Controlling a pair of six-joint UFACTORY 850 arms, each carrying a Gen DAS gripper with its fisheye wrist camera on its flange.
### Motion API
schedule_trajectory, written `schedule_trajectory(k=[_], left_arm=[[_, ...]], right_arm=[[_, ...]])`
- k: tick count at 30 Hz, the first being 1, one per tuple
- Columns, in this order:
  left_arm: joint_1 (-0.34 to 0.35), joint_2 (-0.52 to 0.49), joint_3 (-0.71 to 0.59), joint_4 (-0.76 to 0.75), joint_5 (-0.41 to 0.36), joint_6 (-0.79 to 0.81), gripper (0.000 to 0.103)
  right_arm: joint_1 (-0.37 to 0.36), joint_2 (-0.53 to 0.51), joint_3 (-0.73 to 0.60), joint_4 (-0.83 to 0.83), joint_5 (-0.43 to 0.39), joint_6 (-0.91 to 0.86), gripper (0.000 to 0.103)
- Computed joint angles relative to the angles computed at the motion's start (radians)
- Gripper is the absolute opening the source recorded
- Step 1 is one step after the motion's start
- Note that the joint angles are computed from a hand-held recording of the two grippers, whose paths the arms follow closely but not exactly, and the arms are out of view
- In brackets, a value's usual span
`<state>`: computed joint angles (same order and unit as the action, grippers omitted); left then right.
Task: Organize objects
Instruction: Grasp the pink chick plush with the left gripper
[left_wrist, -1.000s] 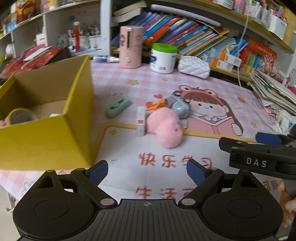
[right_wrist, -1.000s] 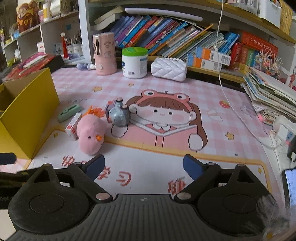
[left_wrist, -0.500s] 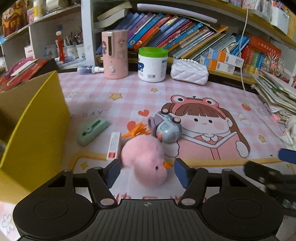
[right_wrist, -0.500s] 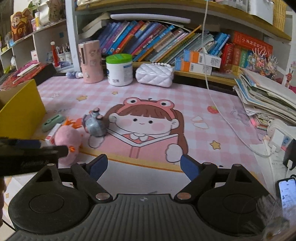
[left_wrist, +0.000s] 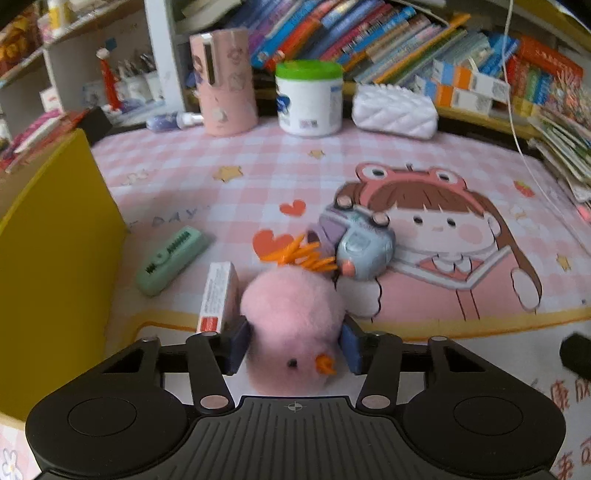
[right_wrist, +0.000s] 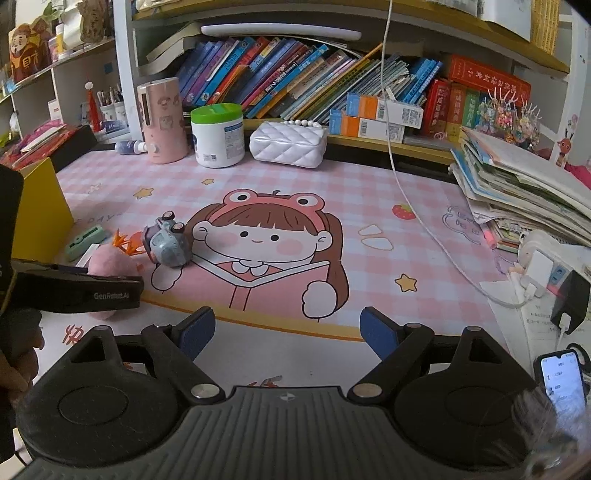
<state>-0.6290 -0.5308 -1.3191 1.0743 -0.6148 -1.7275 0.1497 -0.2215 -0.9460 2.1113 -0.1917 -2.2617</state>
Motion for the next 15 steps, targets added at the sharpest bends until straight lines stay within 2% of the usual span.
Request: schedule_trajectory(k=[3, 8, 15], left_arm=[[-0.002, 0.028, 0.033, 0.019, 0.021, -0.021, 0.046], [-0.025, 0.132, 0.134, 0.174, 0.059, -0.197, 0.046], [-0.071, 0.265, 0.255, 0.21, -0.006, -0.269, 0.047]], right_arm=[[0.007, -0.006, -0.008, -0.027, 0.0, 0.033, 0.086], [0.026, -0.018, -0.02, -0.049, -0.023, 0.049, 0.086], [0.059, -0.087, -0.095, -0.177, -0.068, 0.179, 0.086]])
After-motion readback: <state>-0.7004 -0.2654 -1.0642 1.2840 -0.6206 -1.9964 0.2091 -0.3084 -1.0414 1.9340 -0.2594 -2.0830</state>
